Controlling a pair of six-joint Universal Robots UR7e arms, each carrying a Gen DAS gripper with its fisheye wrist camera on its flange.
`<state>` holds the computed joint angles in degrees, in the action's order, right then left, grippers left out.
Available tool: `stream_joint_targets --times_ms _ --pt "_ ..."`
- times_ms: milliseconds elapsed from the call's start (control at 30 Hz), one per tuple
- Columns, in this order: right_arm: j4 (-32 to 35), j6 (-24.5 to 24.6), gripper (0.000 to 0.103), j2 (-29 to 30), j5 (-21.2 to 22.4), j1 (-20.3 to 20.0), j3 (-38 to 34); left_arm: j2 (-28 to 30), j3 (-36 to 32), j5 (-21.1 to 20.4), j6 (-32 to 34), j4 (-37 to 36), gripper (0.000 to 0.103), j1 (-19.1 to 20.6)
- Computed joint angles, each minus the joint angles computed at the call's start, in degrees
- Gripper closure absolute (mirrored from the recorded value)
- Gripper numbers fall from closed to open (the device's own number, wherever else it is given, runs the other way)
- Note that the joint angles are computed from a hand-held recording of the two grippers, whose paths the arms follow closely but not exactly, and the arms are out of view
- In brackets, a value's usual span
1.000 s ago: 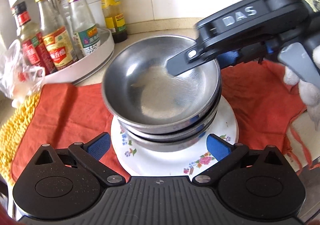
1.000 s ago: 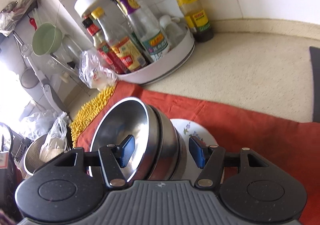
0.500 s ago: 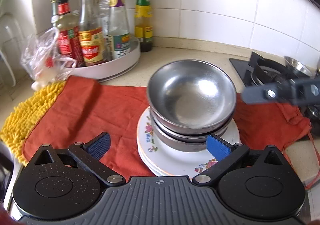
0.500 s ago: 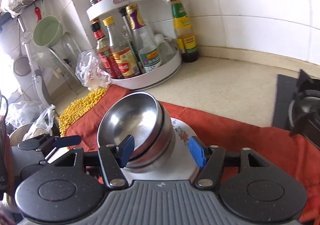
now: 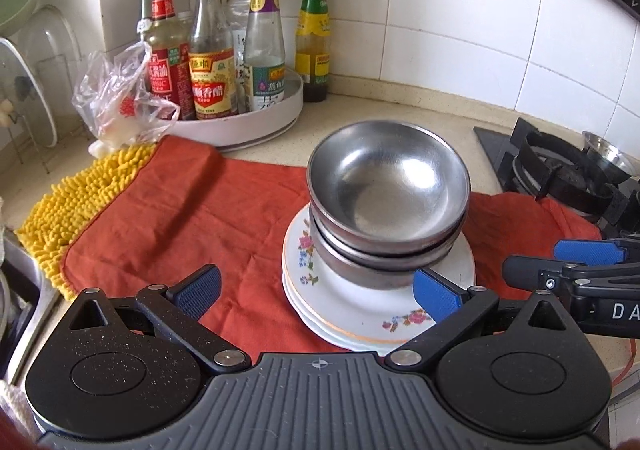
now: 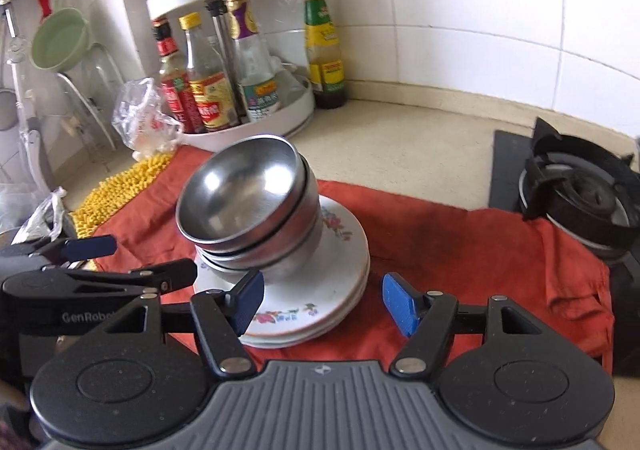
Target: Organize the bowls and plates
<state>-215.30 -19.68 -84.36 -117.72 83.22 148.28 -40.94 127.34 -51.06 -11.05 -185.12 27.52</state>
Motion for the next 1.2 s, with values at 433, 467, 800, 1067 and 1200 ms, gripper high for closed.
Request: stream_joint_targets --times_ms 433,467,800,1067,1200 --pt "0.39 1.45 0.032 1.50 -3.52 0.93 -0.32 -2.02 1.35 4.77 -14.28 9.48 0.000 -3.22" --pt "0.88 1.74 0.032 1.21 -3.65 0.76 -0.11 -2.02 1.30 5.23 -15.13 10.70 0.000 -3.66" --pt "6.40 3.00 0.032 -4.01 -2.24 -1.88 2.52 -1.67 1.56 6.92 -22.02 17.89 0.002 -7.42" --pt "8.79 1.97 0.032 -5.79 -2.05 -2.40 3.34 -2.33 1.39 7.86 -28.04 24.98 0.002 -9.34" --pt "9.49 1.17 0.032 -6.10 -1.42 -2.66 3.49 -2.89 1.64 7.87 -30.38 27.00 0.004 -9.77"
